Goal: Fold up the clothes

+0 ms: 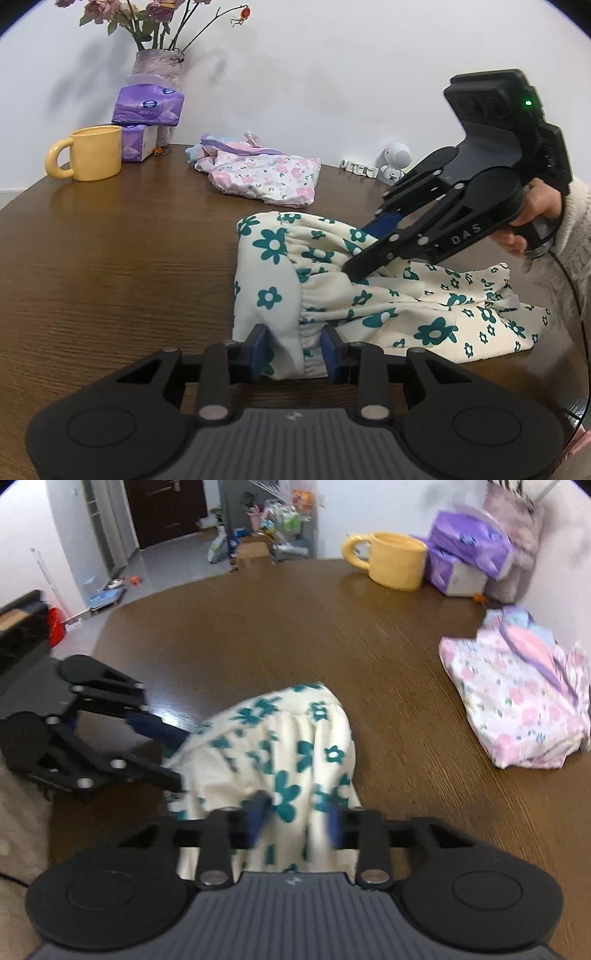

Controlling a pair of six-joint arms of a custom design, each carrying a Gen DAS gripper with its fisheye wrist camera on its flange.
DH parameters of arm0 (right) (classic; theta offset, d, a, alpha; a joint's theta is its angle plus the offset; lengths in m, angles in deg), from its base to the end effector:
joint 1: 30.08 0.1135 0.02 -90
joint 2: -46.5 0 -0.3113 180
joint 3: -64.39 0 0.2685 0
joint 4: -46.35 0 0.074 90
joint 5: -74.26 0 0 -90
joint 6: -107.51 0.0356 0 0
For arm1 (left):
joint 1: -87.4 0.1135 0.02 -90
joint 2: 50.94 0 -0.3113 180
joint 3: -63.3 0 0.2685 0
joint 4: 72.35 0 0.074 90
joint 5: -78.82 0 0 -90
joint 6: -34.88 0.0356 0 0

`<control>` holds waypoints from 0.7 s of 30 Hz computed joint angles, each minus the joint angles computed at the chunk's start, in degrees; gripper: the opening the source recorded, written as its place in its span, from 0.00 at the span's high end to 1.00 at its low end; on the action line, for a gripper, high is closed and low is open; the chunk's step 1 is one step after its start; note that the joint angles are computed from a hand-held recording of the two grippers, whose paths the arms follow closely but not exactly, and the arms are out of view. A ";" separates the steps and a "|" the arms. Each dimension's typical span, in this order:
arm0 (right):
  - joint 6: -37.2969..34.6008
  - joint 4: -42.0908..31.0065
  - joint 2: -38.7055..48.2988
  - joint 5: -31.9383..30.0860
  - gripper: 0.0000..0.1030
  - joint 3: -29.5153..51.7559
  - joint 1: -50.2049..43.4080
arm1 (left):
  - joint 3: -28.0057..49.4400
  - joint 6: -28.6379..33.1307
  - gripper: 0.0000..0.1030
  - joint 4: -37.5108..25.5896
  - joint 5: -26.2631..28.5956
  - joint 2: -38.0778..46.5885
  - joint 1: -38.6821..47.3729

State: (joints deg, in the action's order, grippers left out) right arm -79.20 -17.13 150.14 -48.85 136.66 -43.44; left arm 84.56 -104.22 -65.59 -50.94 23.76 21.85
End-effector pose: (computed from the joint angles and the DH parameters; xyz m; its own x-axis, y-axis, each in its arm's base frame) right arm 0.3099 -0.0536 0.1728 -0.1236 -0.8257 -0.5504 -0.9907 0.1347 0.0204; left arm 0.0900 -0.1429 0.1244 -0.5888 -0.1088 -0.8009 0.1117 0.9704 -0.2139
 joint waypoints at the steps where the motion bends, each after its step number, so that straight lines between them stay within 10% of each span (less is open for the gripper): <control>1: -0.05 0.20 -0.25 0.53 0.78 -0.22 -0.17 | -0.03 0.06 0.71 0.11 0.01 0.03 0.03; 15: 0.71 -1.96 3.04 3.44 0.70 3.94 -6.12 | -0.34 0.11 0.71 0.52 -0.08 -0.02 0.02; 21: 2.20 -6.10 2.14 -6.17 0.53 5.82 -7.21 | -0.02 -0.40 0.71 -0.02 -0.51 0.27 -0.35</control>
